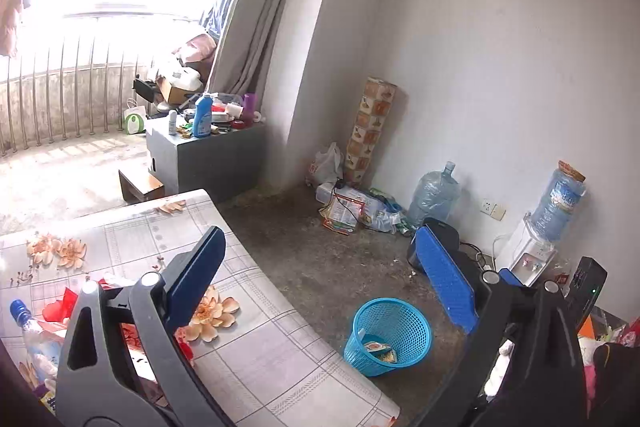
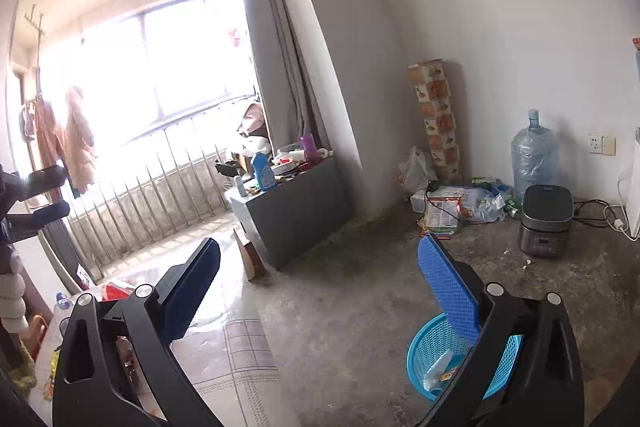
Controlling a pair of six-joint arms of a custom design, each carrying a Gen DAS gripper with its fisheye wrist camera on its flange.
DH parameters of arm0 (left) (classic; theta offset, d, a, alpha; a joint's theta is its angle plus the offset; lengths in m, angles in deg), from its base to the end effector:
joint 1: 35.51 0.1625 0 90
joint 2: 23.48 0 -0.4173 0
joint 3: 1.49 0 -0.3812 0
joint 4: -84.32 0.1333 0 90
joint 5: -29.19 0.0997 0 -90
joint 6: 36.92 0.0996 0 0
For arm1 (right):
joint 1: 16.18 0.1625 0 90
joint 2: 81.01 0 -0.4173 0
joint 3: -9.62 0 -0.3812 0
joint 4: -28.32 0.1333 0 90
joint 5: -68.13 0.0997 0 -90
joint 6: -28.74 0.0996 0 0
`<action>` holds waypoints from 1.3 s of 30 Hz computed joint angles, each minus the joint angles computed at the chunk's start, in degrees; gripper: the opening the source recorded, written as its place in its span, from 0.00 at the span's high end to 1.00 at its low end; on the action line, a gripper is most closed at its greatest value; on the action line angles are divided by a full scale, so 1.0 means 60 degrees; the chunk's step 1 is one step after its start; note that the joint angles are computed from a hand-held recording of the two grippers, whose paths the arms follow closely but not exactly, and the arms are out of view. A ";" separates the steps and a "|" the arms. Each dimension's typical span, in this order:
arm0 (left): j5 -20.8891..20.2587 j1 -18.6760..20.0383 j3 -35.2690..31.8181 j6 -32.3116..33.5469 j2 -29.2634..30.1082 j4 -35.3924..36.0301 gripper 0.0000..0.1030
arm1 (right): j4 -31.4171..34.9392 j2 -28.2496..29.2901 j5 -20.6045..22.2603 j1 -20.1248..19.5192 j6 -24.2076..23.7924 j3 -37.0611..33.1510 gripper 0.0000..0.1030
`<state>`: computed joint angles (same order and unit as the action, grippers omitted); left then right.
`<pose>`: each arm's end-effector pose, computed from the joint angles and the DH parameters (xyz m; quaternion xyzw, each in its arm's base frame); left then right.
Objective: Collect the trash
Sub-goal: 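Move both open tools back over the table, then grasp the blue-labelled plastic bottle with the right tool while the left tool grasps the white cloth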
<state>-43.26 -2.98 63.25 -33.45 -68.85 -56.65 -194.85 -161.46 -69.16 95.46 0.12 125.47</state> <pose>-0.5761 -0.5612 0.3044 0.4464 0.8407 -0.3064 0.0086 0.2157 -0.3807 0.4611 -0.0178 -0.6737 0.6728 0.3053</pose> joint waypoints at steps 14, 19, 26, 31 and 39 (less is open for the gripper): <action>0.3466 0.0827 0.3683 -0.1569 -0.4265 -0.0069 0.11 | 0.5898 0.1442 0.4041 0.0610 0.2434 -0.1190 0.16; 0.3040 0.1248 0.4264 -0.1992 -0.4761 0.0022 0.11 | 0.7845 0.2550 0.4261 0.0731 0.2527 -0.2174 0.27; 0.1443 0.1979 0.4177 -0.2517 -0.4426 0.0520 0.39 | 1.0036 0.3729 0.3495 0.0743 0.2628 -0.3729 0.32; 0.0338 0.2535 0.3617 -0.3025 -0.3846 0.1381 0.61 | 1.1473 0.4148 0.3345 0.0615 0.2749 -0.4612 0.32; -0.0307 0.2970 0.3383 -0.3409 -0.3467 0.1876 0.73 | 1.2988 0.4571 0.3203 0.0426 0.3194 -0.5365 0.32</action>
<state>-45.10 14.84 83.54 -53.90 -89.65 -45.40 -116.92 -134.04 -49.94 98.01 19.28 93.28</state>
